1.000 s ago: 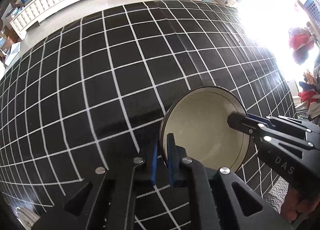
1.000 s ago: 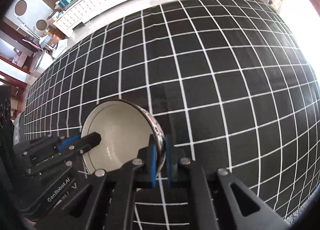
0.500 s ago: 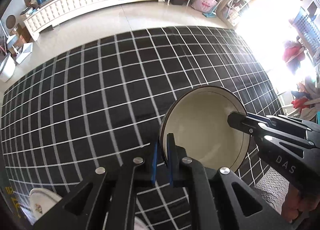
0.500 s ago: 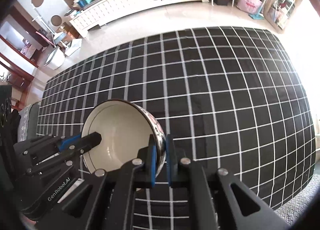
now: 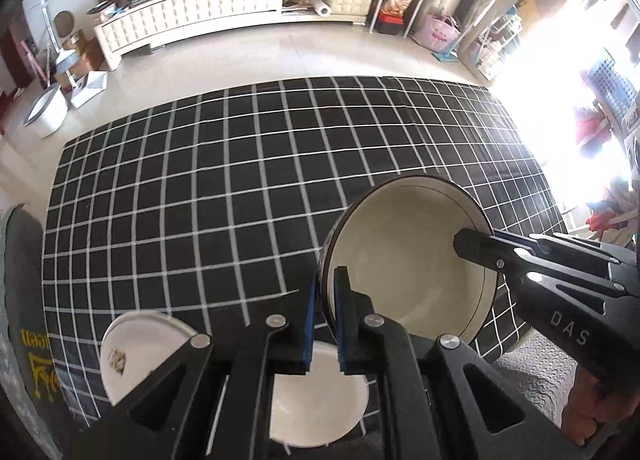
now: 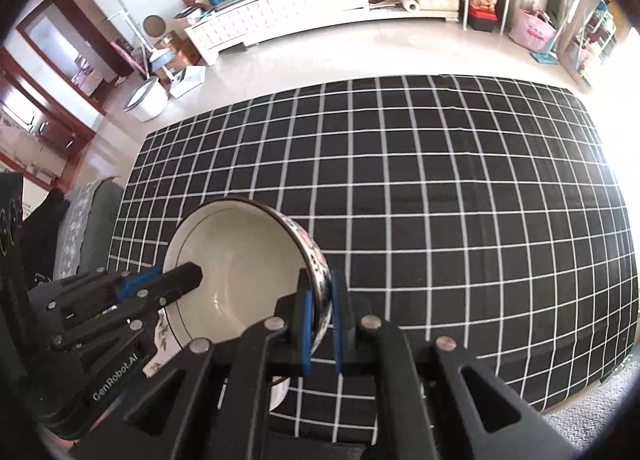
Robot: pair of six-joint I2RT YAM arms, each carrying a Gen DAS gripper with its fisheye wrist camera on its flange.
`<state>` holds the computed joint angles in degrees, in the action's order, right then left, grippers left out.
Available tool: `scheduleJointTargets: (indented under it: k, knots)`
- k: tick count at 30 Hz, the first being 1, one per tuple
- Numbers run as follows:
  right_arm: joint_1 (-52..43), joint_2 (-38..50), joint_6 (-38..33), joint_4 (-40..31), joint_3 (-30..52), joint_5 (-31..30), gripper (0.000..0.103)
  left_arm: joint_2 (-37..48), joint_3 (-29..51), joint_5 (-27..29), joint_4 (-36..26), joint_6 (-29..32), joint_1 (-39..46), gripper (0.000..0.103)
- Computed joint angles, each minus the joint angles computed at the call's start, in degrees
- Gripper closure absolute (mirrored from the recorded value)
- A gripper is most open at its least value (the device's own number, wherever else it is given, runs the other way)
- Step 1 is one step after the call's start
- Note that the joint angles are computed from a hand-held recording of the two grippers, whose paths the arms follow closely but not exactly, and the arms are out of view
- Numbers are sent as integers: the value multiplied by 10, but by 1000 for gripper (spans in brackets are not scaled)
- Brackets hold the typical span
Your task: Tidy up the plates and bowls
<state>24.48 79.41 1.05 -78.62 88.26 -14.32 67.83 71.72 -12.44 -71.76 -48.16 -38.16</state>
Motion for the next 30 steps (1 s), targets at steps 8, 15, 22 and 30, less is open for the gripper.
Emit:
scheduleJointTargets:
  k: [8,15,22,30]
  knots:
    - [99,-40,70,9,-48,39,92,-96,-75,-10,-32,-63,-39,96]
    - [166,-67,122,29,-112,60,92,-168,-155,-33,-67,-183,-151,96]
    - [207,-89,161,46,-171,65,92,-211,-225,-39,-68,-272,-239,96]
    - [220,-107,188,71,-233,52,92,-238,-275,-33,-61,-320,-285,96]
